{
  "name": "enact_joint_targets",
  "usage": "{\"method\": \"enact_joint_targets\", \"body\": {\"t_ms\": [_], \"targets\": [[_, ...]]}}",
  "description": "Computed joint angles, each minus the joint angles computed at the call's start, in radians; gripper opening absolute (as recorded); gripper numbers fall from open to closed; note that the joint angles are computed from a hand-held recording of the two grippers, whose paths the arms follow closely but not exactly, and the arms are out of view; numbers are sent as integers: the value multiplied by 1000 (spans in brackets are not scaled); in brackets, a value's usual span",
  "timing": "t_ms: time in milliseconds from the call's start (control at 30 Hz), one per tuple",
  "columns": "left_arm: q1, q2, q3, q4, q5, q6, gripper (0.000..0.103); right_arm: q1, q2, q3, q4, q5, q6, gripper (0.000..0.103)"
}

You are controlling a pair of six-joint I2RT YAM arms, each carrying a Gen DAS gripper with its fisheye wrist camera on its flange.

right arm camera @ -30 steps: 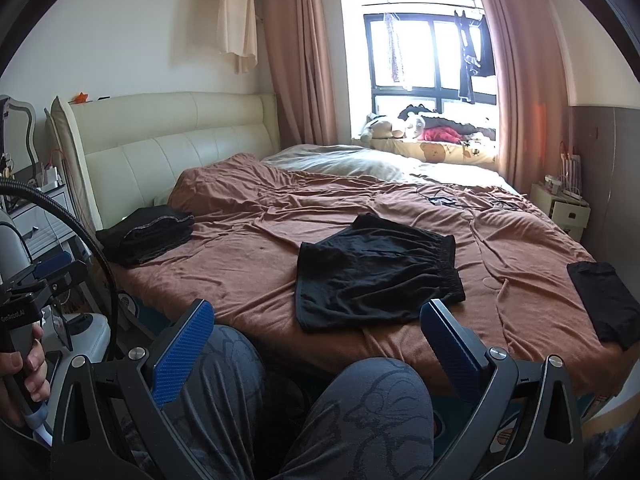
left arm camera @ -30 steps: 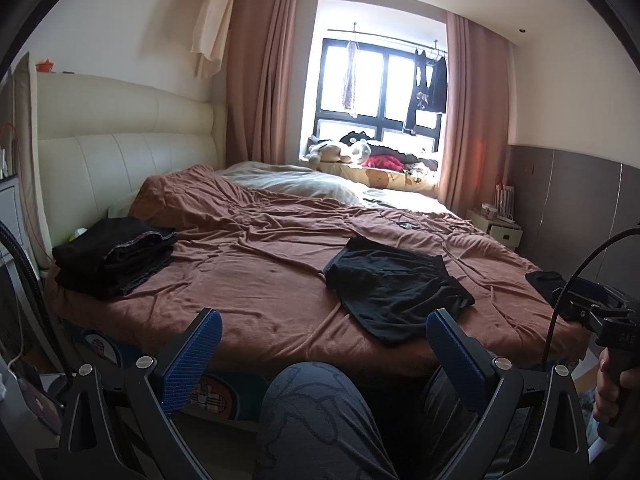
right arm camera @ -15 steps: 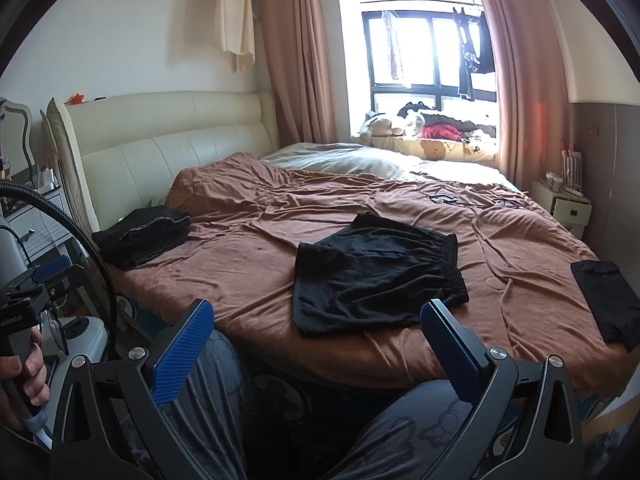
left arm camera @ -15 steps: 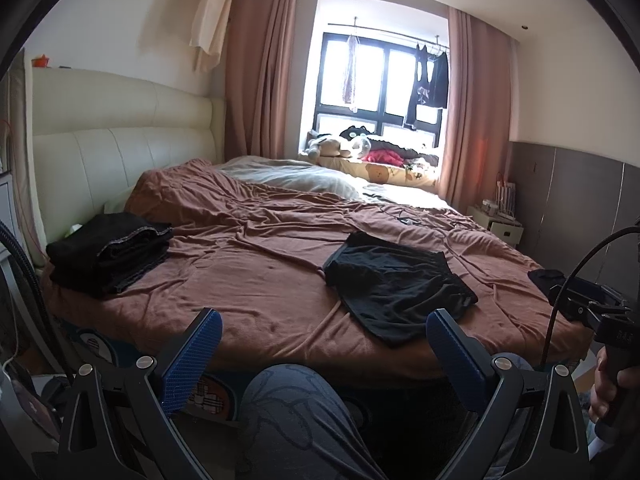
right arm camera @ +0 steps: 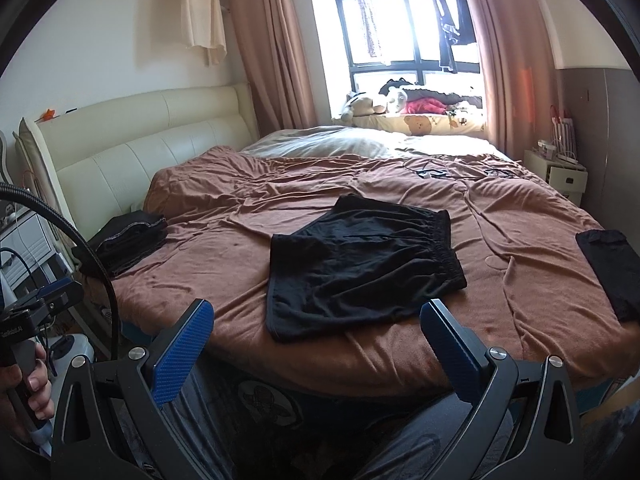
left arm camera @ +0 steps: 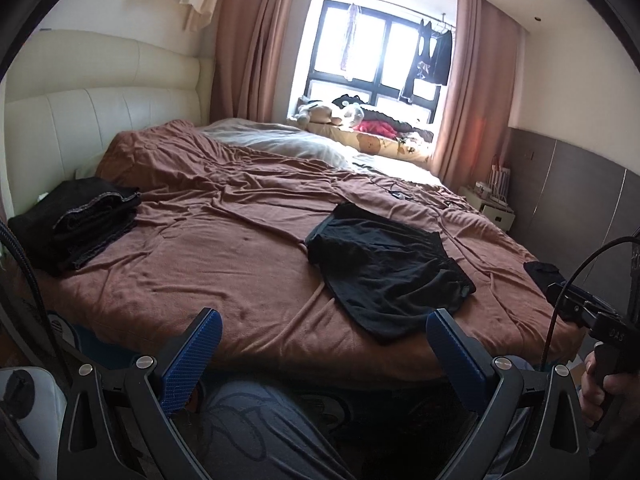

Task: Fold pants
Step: 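Move both tools toward the black shorts lying on the bed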

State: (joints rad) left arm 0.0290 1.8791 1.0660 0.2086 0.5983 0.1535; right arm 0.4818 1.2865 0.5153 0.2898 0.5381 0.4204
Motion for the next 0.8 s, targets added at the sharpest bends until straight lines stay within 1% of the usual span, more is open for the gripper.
{"method": "enact_joint_targets", "body": {"t_ms": [200, 400, 500, 600, 667, 700, 767, 800], "targets": [[-39, 115, 127, -74, -12, -5, 103, -87, 91, 46, 17, -81, -8, 103], [-71, 239, 294, -198, 11, -19, 103, -210, 160, 90, 21, -224, 12, 103], [-90, 303, 377, -253, 21, -30, 99, -257, 199, 122, 13, -279, 13, 103], [-113, 362, 457, -311, 18, -33, 92, -297, 245, 158, 6, -325, 15, 103], [-127, 407, 520, -362, 25, -37, 83, -323, 270, 174, 7, -356, 17, 103], [-134, 435, 560, -391, 27, -39, 80, -336, 283, 181, 7, -371, 18, 103], [-151, 486, 634, -453, 22, -45, 68, -359, 302, 191, 10, -397, 22, 103], [-159, 511, 671, -482, 18, -47, 67, -372, 318, 200, 14, -412, 22, 103]]}}
